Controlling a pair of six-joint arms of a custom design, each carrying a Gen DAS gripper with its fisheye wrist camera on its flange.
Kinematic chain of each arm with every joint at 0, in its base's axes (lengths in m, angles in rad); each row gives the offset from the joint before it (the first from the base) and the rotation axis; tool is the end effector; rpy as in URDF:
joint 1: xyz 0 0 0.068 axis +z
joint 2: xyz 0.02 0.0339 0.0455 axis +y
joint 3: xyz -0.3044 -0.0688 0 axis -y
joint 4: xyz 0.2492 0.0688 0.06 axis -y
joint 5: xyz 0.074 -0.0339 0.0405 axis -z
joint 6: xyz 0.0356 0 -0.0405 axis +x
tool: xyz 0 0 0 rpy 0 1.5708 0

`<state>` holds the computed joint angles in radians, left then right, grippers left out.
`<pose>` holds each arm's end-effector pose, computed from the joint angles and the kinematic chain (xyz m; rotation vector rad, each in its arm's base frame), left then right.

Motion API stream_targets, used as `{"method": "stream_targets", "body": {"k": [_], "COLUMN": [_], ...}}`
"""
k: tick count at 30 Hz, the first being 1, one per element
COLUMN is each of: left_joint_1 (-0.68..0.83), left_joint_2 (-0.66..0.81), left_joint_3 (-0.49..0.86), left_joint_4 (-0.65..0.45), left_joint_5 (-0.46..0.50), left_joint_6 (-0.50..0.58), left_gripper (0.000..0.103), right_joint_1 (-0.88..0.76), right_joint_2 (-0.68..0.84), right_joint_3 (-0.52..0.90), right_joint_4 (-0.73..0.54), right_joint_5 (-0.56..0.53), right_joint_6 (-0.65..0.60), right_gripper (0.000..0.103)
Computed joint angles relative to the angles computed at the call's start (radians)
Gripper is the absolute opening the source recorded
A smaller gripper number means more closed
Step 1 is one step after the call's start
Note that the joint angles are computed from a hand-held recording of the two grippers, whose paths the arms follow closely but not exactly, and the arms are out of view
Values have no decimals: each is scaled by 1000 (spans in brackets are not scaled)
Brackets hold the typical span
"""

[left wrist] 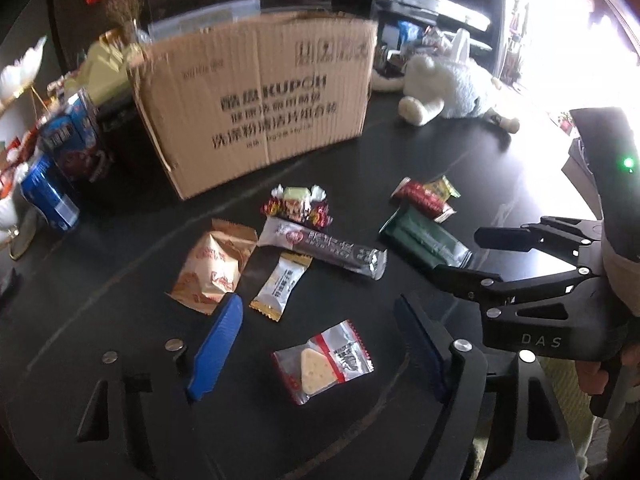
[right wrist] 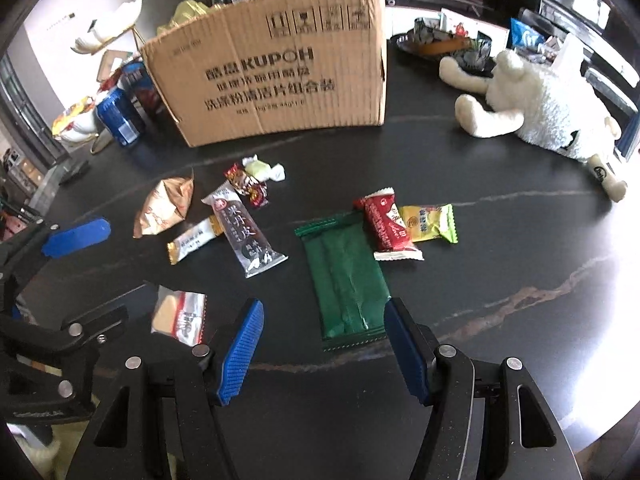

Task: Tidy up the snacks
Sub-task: 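Grasp the white biscuit bar with the left tool while the right tool grasps the green packet, then carry both snacks into the cardboard box and release them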

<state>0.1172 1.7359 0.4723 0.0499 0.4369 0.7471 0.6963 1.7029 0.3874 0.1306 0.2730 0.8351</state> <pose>0.2398 0.0131 0.0948 0.9114 2.4587 -0.3301 0.1764 0.1349 0.0890 0.2572 2.6643 0.0974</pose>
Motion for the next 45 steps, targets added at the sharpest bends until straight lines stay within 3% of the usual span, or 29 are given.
{"method": "stream_targets", "body": {"k": [6,29,36,45], "left_joint_1": [-26,-81,-87,-76], "left_joint_2": [104,292,297,258], "left_joint_3": [49,187,199,186], "left_joint_4": [23,22,7,-31], "left_joint_5": [-36,-85,-79,-51], "left_joint_6": [20,-6,-21,-45], "left_gripper": [64,42,21,20], "right_joint_1": [-42,-121,-112,-106], "right_joint_2": [62,217,212,183], "right_joint_3": [33,111,112,85], "right_joint_4": [-7,37,34,59], "right_joint_5": [-22,-47,-39,-52], "right_joint_6": [-30,-92,-80,-43], "right_gripper": [64,63,49,48]}}
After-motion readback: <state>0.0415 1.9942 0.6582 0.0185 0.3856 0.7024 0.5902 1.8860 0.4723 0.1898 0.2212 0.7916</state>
